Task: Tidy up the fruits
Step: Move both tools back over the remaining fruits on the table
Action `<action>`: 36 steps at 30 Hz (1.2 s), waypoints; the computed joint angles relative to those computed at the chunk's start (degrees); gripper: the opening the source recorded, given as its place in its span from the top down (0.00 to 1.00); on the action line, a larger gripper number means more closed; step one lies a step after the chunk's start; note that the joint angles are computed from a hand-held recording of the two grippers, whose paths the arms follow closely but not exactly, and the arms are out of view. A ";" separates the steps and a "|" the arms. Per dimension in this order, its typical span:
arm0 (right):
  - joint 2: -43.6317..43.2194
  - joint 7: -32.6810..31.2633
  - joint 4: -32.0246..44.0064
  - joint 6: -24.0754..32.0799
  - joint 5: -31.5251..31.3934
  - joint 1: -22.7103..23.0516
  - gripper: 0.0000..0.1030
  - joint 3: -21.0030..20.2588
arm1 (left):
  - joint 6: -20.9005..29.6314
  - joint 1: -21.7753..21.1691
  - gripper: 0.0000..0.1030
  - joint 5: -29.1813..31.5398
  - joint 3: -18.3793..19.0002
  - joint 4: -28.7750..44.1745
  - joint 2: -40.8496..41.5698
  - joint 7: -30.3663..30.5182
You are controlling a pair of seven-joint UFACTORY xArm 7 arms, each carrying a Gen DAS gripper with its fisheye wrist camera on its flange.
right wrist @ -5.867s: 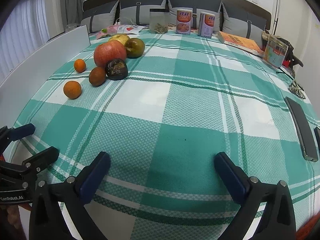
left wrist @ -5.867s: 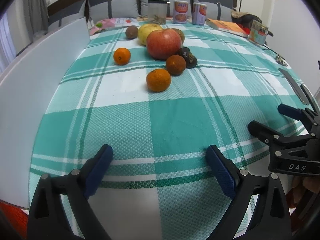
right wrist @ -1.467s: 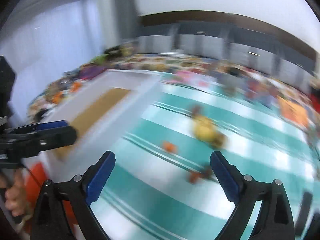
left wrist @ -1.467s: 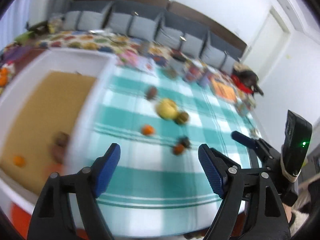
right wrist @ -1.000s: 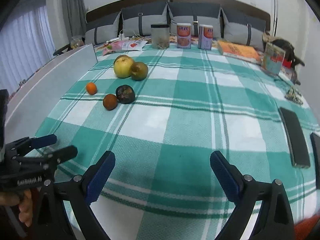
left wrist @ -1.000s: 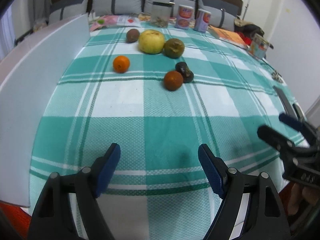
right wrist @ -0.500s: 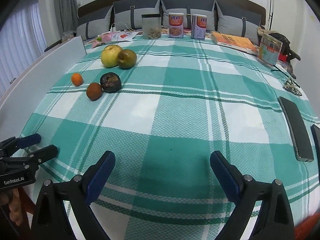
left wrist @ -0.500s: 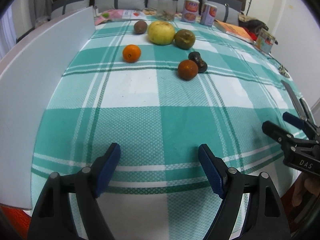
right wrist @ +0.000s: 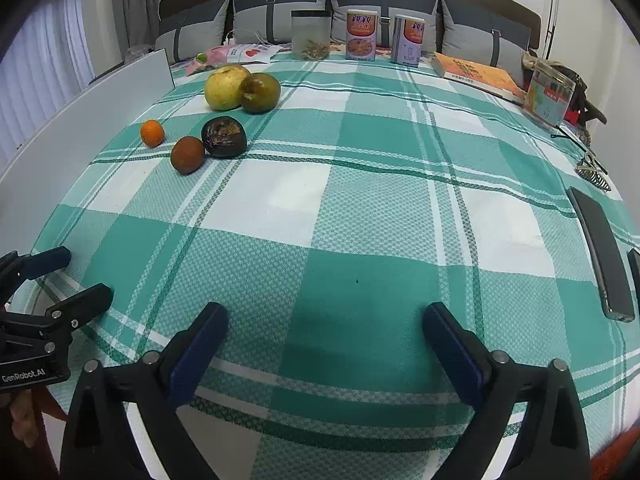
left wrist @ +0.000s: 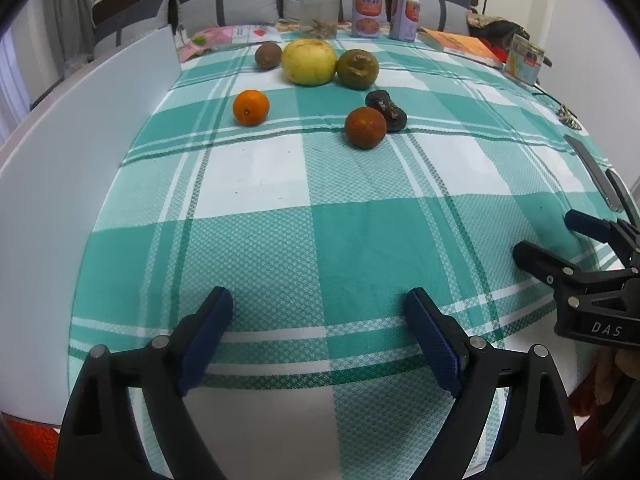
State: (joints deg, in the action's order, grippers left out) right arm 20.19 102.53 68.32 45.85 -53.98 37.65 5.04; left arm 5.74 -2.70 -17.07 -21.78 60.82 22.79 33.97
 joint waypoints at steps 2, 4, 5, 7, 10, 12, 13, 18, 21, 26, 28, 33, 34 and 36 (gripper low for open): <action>0.18 0.38 0.16 0.39 -0.33 0.24 0.00 -0.08 | -0.09 0.08 0.12 -0.04 -0.12 -0.03 0.01 0.00; 0.25 0.64 0.21 0.53 -0.54 0.32 0.00 -0.13 | -0.44 0.39 0.12 -0.16 -0.49 -0.15 0.09 0.23; 0.26 0.88 0.20 0.60 -0.75 0.39 0.00 -0.16 | -0.54 0.52 0.12 -0.16 -0.63 -0.12 0.18 0.30; 0.30 1.27 0.20 0.79 -1.09 0.52 0.00 -0.17 | -0.75 0.88 0.12 -0.25 -1.05 -0.11 0.33 0.46; 0.34 1.50 0.26 0.95 -1.20 0.51 0.00 -0.12 | -0.51 1.69 0.11 -0.55 -1.85 0.03 0.48 0.88; 0.40 1.63 0.33 1.07 -1.30 0.54 0.00 -0.11 | 1.28 1.69 0.12 -0.64 -1.67 0.81 0.44 0.87; 0.40 1.68 0.31 1.07 -1.34 0.53 0.00 -0.10 | 3.01 2.42 0.12 -1.39 -2.35 1.62 0.53 1.49; 0.41 1.60 0.34 1.09 -1.05 0.43 0.00 -0.03 | 9.09 6.62 0.14 -9.63 -8.51 8.43 3.66 10.29; 0.40 1.45 0.34 1.02 -0.99 0.39 0.00 -0.01 | 13.32 2.61 0.14 -9.27 -5.93 16.85 8.13 10.63; 0.29 0.63 0.29 0.61 -0.38 0.14 0.00 0.05 | 18.72 -6.87 0.37 -4.74 2.97 29.91 16.02 3.79; 0.25 0.31 0.29 0.49 -0.10 0.06 0.00 0.05 | 18.92 -7.82 0.41 -4.10 3.58 32.21 17.78 3.09; 0.22 -0.20 0.27 0.15 0.21 -0.04 0.00 -0.03 | 18.57 -7.15 0.71 -3.77 1.91 33.02 18.73 5.62; 0.22 -0.20 0.27 0.15 0.22 -0.02 0.00 -0.05 | 18.40 -7.02 0.71 -3.93 1.87 32.63 18.45 5.99; 0.23 -0.24 0.28 0.13 0.27 0.00 0.00 -0.08 | 17.62 -5.97 0.72 -5.09 1.14 31.01 17.33 7.08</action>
